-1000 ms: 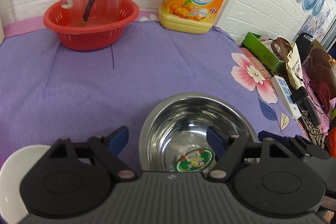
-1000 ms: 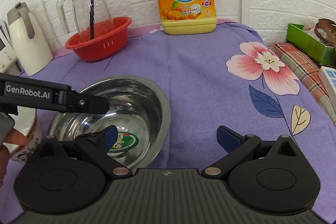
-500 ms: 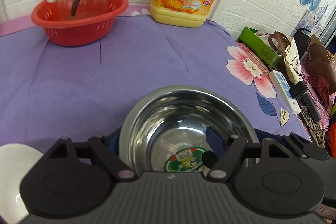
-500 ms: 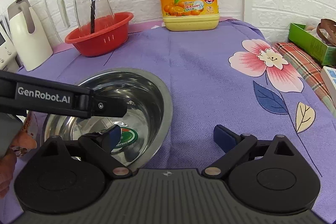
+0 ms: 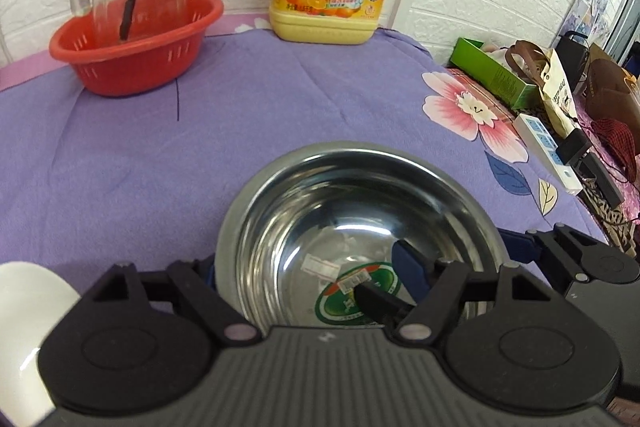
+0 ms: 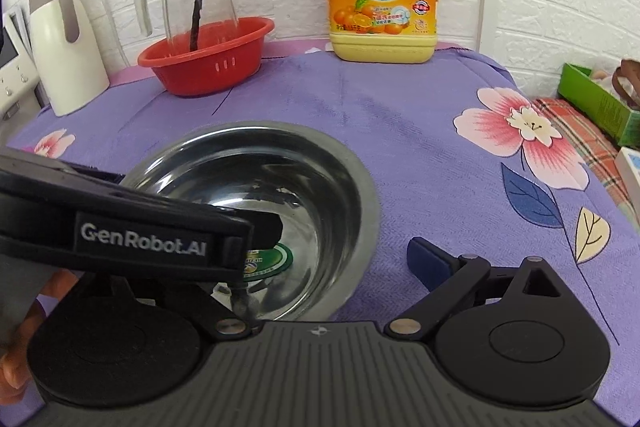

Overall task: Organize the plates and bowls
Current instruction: 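Close the left tool fingers on the steel bowl rim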

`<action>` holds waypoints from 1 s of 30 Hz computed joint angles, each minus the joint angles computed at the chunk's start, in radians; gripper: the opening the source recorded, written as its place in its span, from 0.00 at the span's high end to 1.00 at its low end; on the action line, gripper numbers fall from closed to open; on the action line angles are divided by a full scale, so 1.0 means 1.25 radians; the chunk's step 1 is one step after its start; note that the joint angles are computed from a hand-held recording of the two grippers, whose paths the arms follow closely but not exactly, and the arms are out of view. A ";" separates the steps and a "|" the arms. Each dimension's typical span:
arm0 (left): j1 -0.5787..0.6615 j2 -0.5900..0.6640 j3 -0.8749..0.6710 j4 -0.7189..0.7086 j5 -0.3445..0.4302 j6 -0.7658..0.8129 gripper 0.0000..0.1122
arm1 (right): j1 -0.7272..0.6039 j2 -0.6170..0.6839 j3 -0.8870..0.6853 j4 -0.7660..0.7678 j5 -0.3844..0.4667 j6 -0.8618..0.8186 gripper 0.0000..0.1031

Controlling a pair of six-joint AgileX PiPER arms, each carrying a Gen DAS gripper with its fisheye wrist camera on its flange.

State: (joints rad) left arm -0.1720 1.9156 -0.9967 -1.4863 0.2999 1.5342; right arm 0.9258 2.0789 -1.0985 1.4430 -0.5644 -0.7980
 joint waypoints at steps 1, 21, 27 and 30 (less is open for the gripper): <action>-0.001 -0.001 0.003 -0.012 0.000 0.016 0.35 | 0.002 0.003 -0.001 -0.009 -0.004 0.010 0.00; 0.024 -0.124 0.122 0.008 0.086 -0.013 0.53 | 0.058 -0.067 0.059 0.021 0.001 0.013 0.00; 0.035 -0.227 0.227 0.046 0.101 -0.047 0.53 | 0.136 -0.114 0.100 0.109 -0.034 -0.025 0.00; 0.048 -0.298 0.309 0.055 0.107 -0.037 0.53 | 0.195 -0.129 0.127 0.132 -0.055 0.004 0.00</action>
